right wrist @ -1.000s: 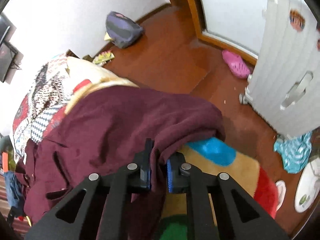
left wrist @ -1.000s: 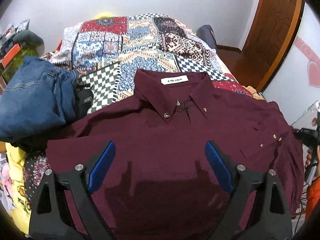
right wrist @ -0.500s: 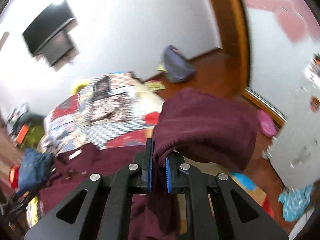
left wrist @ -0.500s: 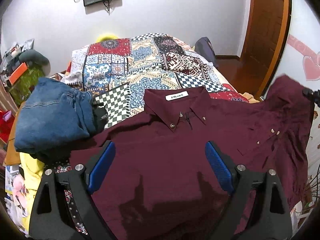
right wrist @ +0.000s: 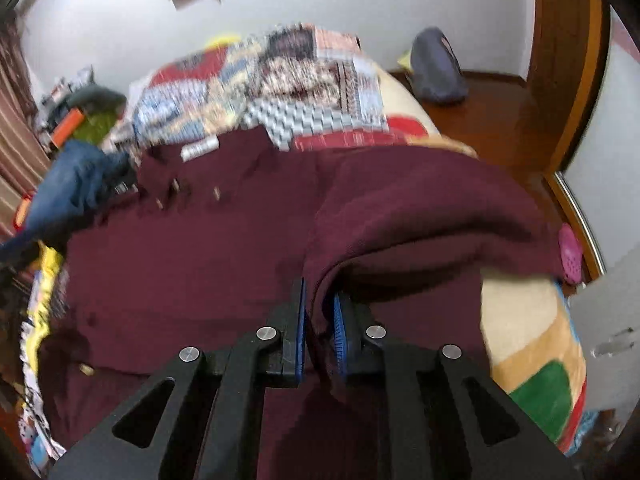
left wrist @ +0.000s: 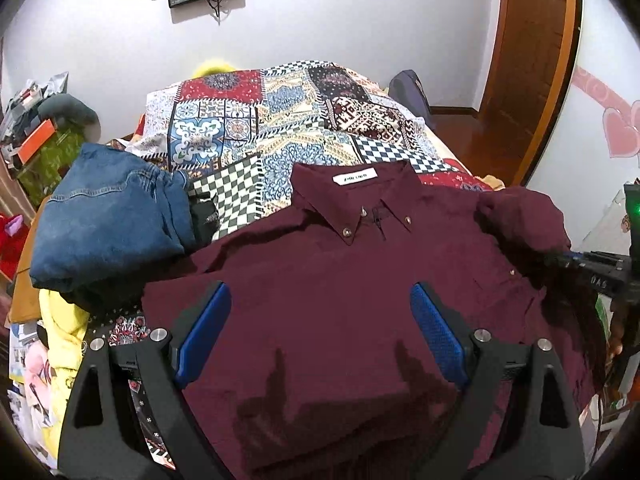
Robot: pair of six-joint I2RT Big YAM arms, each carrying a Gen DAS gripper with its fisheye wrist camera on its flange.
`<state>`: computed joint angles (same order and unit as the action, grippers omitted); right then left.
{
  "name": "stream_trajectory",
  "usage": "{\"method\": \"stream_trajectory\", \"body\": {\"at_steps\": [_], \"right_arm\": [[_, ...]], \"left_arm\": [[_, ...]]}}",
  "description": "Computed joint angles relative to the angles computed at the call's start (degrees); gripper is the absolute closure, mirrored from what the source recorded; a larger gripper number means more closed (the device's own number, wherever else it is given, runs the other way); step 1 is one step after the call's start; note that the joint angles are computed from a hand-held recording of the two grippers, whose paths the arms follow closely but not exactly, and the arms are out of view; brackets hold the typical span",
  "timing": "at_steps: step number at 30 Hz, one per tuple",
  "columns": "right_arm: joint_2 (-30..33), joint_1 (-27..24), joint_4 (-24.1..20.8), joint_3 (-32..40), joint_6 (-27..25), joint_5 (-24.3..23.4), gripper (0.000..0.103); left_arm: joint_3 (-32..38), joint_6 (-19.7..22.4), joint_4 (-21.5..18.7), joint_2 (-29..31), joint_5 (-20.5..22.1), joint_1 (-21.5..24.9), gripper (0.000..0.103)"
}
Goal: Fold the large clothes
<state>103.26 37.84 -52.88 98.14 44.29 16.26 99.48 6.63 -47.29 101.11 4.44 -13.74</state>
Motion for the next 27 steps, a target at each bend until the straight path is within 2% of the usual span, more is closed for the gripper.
{"method": "stream_trajectory", "body": {"at_steps": [1, 4, 6, 7, 11, 13, 14, 17, 21, 27], "right_arm": [[0.5, 0.1, -1.3, 0.7, 0.1, 0.1, 0.089], [-0.4, 0.1, -1.6, 0.5, -1.1, -2.1, 0.074], [-1.9, 0.5, -1.6, -0.3, -0.9, -1.2, 0.053], [-3.0, 0.7, -0.8, -1.3, -0.8, 0.0, 0.05], [-7.0, 0.7, 1.9, -4.5, -0.1, 2.6, 0.048], [-8.9, -0.3, 2.9, -6.4, 2.4, 3.8, 0.043], [-9.7, -0.7, 3.7, -7.5, 3.8, 4.3, 0.037], [-12.2, -2.9, 6.0, -11.4, 9.3, 4.4, 0.036], [-12.9, -6.9, 8.9, -15.6, 17.9, 0.3, 0.036], [-11.6, -11.7, 17.9, -21.9, 28.3, -8.5, 0.036]], "left_arm": [[-0.2, 0.1, 0.0, -0.1, 0.0, 0.0, 0.012], [-0.3, 0.1, -0.4, 0.1, -0.1, -0.2, 0.012], [-0.1, -0.1, -0.5, 0.3, -0.1, -0.4, 0.012], [0.0, -0.2, -0.5, 0.4, 0.0, -0.4, 0.012], [0.5, -0.7, -0.5, 0.8, 0.3, -0.8, 0.012], [0.9, -0.9, -0.5, 1.1, 0.3, -1.0, 0.012], [1.2, -1.0, -0.6, 1.2, 0.3, -1.2, 0.012], [1.6, -0.9, -0.8, 1.6, 0.2, -1.6, 0.012], [2.2, -0.3, -1.0, 2.4, -0.5, -2.3, 0.012], [3.6, -0.4, -2.0, 4.1, -0.8, -2.4, 0.012]]}}
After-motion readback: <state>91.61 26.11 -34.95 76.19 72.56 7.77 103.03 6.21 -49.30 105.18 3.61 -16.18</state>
